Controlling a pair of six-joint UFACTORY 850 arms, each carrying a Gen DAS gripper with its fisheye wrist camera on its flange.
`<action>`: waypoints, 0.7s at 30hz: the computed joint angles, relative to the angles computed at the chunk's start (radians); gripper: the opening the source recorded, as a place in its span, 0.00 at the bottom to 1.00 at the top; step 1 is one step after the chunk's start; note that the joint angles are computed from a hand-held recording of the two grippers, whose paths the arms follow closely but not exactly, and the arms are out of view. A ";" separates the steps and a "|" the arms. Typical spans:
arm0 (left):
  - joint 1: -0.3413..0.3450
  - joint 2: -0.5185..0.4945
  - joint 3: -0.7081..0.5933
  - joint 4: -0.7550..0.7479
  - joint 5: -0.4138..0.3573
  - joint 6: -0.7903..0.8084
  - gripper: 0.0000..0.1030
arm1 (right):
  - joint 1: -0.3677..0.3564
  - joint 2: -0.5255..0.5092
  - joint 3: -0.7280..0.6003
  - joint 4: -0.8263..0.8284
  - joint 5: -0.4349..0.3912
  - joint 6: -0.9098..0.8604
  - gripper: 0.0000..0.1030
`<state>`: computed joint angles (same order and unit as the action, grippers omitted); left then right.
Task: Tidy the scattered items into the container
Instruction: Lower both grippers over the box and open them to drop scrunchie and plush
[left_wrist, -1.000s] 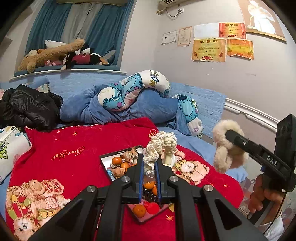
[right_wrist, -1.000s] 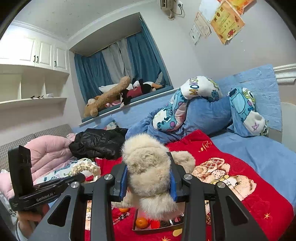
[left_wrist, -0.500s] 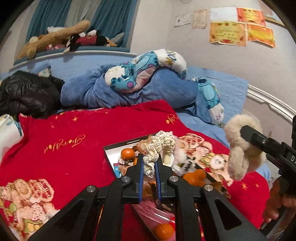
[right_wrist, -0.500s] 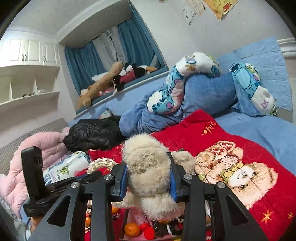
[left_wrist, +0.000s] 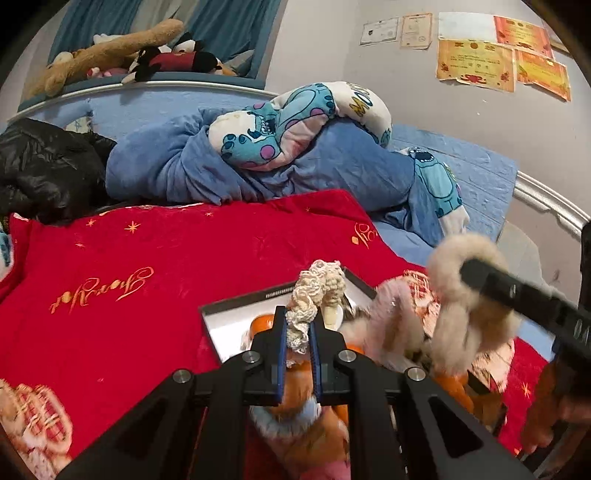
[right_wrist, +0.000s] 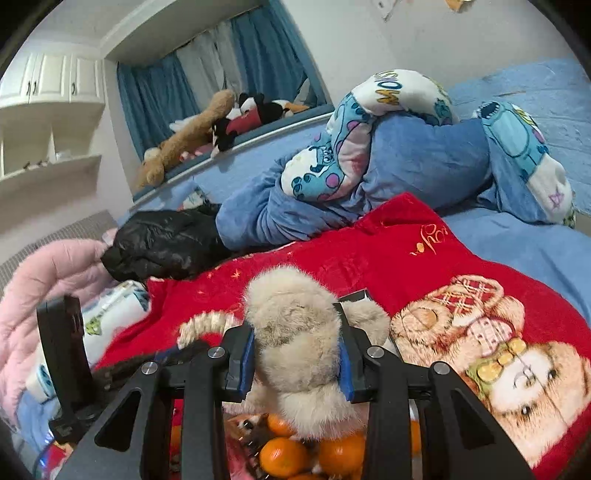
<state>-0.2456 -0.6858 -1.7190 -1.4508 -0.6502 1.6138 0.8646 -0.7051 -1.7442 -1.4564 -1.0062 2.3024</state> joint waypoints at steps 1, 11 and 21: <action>-0.004 -0.012 -0.017 0.002 0.005 -0.006 0.11 | -0.004 -0.004 -0.002 0.005 0.002 -0.007 0.33; -0.036 -0.158 -0.194 0.238 0.021 -0.239 0.11 | -0.041 -0.036 -0.006 0.090 0.090 -0.070 0.33; -0.047 -0.169 -0.187 0.261 0.052 -0.248 0.11 | -0.038 -0.033 0.020 0.110 0.081 -0.061 0.33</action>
<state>-0.2929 -0.8549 -1.9059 -1.1895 -0.5982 1.3659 0.8262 -0.7383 -1.7245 -1.3463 -0.9248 2.2411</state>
